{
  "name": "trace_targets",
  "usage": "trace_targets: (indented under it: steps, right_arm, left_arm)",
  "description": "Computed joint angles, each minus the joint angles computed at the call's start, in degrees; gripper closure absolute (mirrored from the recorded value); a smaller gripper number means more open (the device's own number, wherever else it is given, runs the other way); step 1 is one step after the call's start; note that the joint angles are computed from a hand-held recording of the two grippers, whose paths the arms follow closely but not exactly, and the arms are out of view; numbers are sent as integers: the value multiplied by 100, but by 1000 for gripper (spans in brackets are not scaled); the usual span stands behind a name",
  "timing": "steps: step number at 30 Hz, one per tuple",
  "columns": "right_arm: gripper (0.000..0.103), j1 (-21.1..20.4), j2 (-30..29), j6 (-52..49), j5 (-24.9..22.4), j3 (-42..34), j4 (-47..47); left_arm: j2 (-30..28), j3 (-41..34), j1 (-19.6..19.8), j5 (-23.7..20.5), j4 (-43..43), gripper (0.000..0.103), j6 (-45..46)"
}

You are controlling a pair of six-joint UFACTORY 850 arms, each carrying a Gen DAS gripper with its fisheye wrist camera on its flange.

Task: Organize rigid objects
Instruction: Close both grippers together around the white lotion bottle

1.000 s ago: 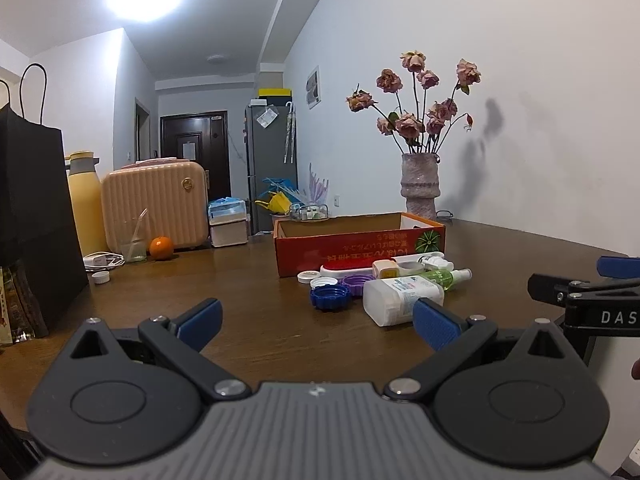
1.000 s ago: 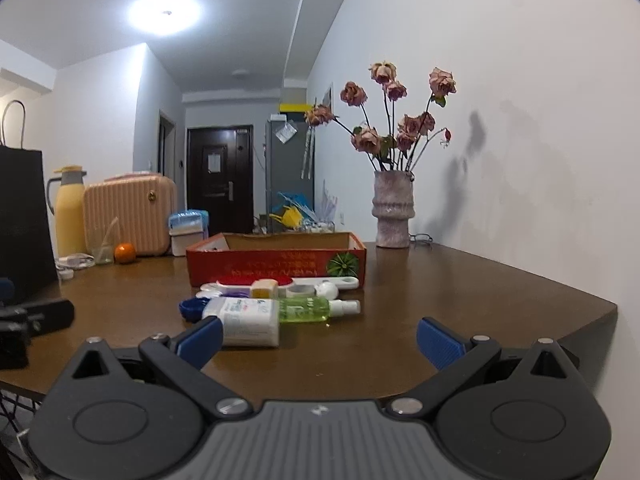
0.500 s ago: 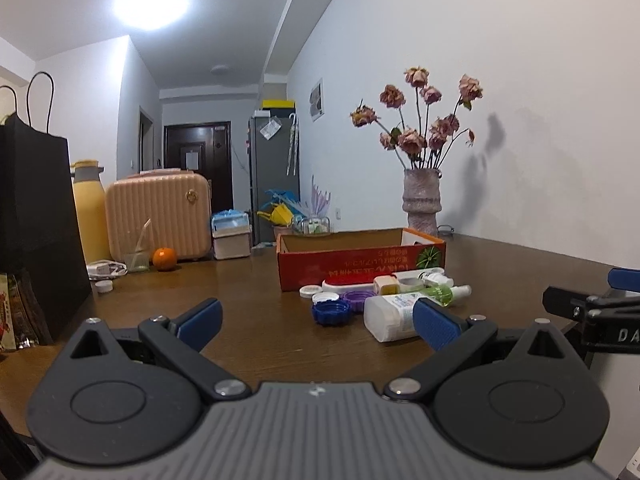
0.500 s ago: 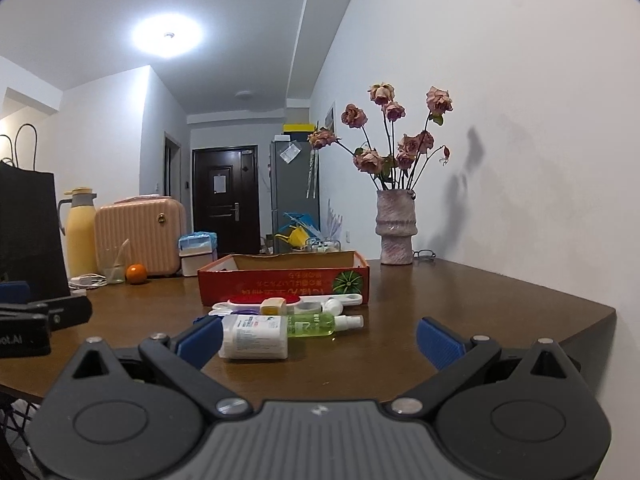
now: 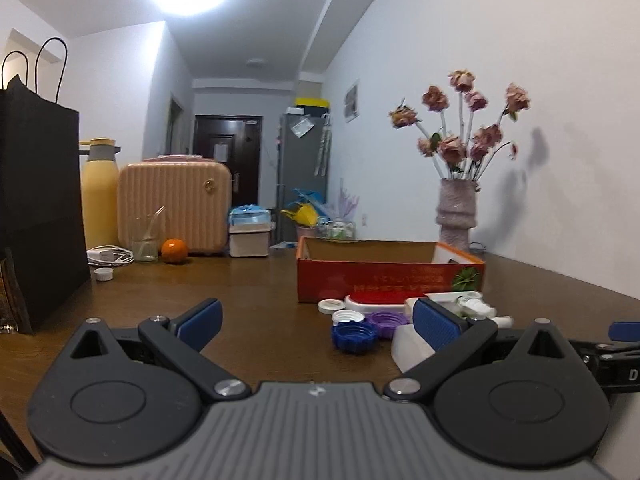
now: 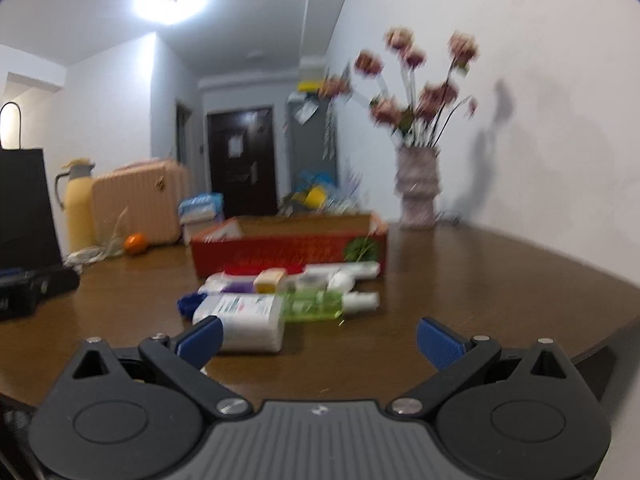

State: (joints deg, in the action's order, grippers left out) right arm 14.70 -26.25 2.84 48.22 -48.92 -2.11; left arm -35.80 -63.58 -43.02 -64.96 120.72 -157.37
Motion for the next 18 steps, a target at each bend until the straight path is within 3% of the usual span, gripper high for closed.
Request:
trace_targets:
  steps: [2, 4, 7, 9, 12, 14, 16, 18]
  right_arm:
    - [0, -3, -86, -85, -269, -206, 2]
    - [0, -66, -193, 155, -387, -401, -409]
    - [2, -122, -401, 733, -841, -834, -824]
    - [15, -203, -640, 1358, -1138, -1248, -1414]
    - [27, -272, -977, 2158, -1383, -1770, -2111]
    - [34, -316, -1201, 2727, -1407, -2094, -2680]
    - [45, -356, -1406, 3333, -1463, -2405, -3276]
    - [58, -408, -1561, 4000, -1315, -2607, -3817]
  left_arm:
    - [6, -117, 161, 620, 221, 0, 101]
    - [101, -114, 424, 1431, 965, 0, -526]
    - [-30, -554, 680, 2434, 1032, 0, -656]
    - [-188, -837, 780, 2746, 1104, 0, -539]
    - [-409, -1171, 865, 2863, 1388, 0, -580]
    - [-564, -1439, 934, 3098, 1514, 10, -682]
    - [-699, -1659, 988, 3420, 1688, 34, -900]
    - [-816, -1844, 1062, 3783, 2039, 50, -1250]
